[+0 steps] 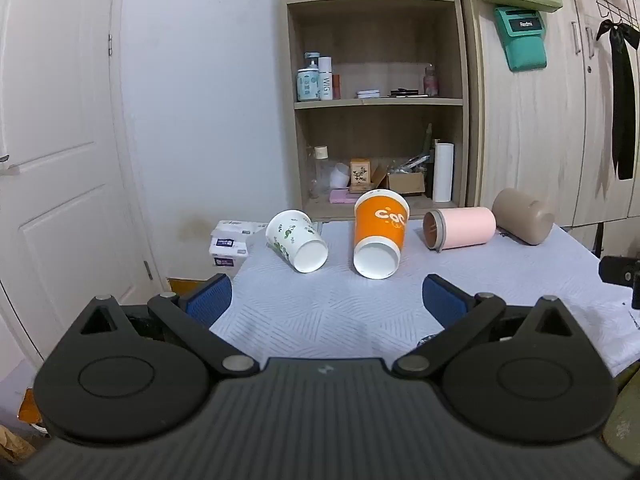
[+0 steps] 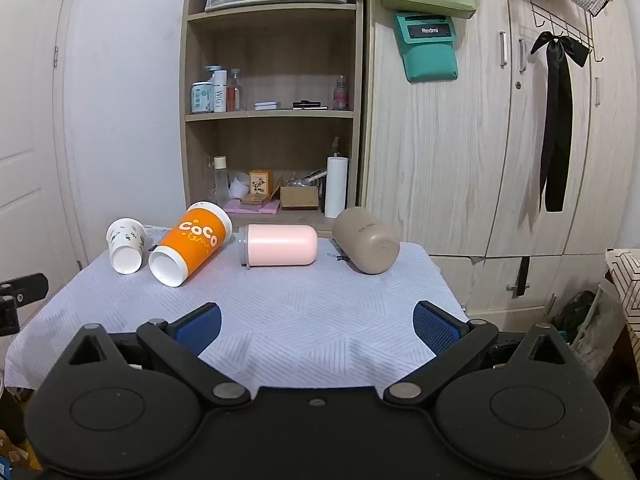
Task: Flip cup upright
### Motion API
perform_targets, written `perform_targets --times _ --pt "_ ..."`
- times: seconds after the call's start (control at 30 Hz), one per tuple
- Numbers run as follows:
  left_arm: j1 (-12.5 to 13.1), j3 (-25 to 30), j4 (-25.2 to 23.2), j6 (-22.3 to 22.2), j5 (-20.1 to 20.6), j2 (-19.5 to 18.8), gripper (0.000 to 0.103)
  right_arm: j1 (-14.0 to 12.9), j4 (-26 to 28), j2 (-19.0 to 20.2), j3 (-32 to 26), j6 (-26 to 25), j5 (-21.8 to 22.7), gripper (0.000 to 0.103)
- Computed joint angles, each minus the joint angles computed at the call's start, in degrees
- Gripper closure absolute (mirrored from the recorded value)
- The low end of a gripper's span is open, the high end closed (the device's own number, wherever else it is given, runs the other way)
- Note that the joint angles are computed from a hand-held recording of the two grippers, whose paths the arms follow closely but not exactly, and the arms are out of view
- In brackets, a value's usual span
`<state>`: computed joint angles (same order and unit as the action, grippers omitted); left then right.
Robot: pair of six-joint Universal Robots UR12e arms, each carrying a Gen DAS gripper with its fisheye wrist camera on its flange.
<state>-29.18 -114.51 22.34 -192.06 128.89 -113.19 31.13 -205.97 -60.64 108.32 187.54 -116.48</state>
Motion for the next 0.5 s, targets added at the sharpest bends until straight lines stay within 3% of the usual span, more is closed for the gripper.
perform_targets --times 0.07,0.23,0.5 --pt "0.06 0.03 -0.09 -0.02 -0.02 -0.07 0.0 -0.03 -0.45 -0.07 0.22 -0.83 0.49 0.0" --pt "0.69 -0.54 -2.22 -4.86 -2.26 1.03 0.0 0.21 -1.18 0.07 0.25 -2.12 0.45 0.0" --pt "0.57 -0.61 -0.94 -3.74 -2.0 0.66 0.0 0.38 -1.56 0.09 0.23 -2.67 -0.03 0.0"
